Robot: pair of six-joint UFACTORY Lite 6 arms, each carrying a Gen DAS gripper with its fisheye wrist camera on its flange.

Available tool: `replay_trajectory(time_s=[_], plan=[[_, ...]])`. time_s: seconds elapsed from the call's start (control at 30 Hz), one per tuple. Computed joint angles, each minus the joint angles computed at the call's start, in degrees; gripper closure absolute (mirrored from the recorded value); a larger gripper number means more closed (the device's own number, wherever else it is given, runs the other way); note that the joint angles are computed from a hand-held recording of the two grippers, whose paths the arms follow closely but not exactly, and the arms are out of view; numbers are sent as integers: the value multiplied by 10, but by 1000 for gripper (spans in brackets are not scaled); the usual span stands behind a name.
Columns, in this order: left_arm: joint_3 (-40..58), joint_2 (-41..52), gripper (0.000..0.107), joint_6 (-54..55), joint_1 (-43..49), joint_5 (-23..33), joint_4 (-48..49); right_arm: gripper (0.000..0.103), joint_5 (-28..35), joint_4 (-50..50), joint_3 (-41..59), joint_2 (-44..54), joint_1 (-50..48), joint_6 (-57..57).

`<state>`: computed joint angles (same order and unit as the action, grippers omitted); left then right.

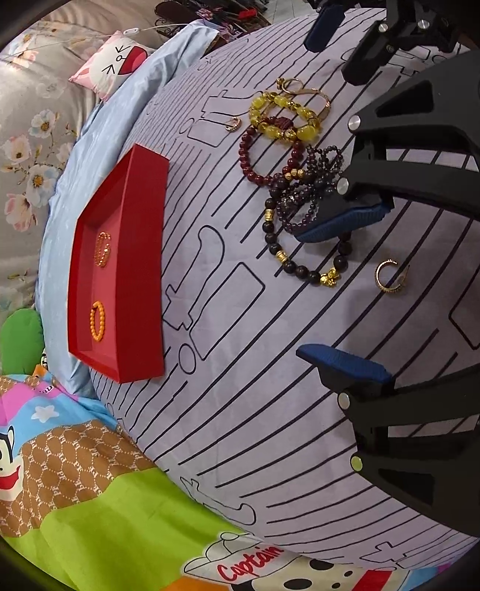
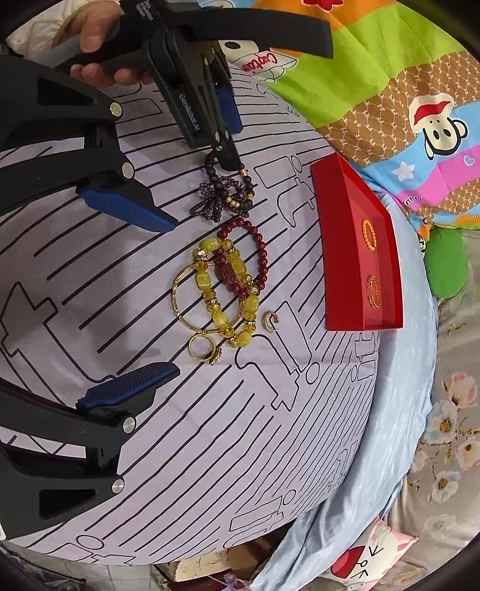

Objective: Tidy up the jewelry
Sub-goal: 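Move both open tools back over the remaining jewelry, then close the left tool on the black bead bracelet with gold spacers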

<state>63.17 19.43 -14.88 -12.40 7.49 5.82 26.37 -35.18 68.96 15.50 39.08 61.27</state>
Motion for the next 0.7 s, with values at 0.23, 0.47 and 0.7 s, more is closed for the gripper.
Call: replay_trajectory(time_s=[0.23, 0.47, 0.7], plan=[[3, 7, 89, 57, -2, -13, -44, 33, -10, 15, -2, 6, -10, -11], [-7, -2, 99, 228, 12, -13, -223, 33, -15, 22, -2, 8, -13, -15], [-35, -19, 99, 170, 14, -29, -171, 34, -25, 48, 15, 23, -24, -45]])
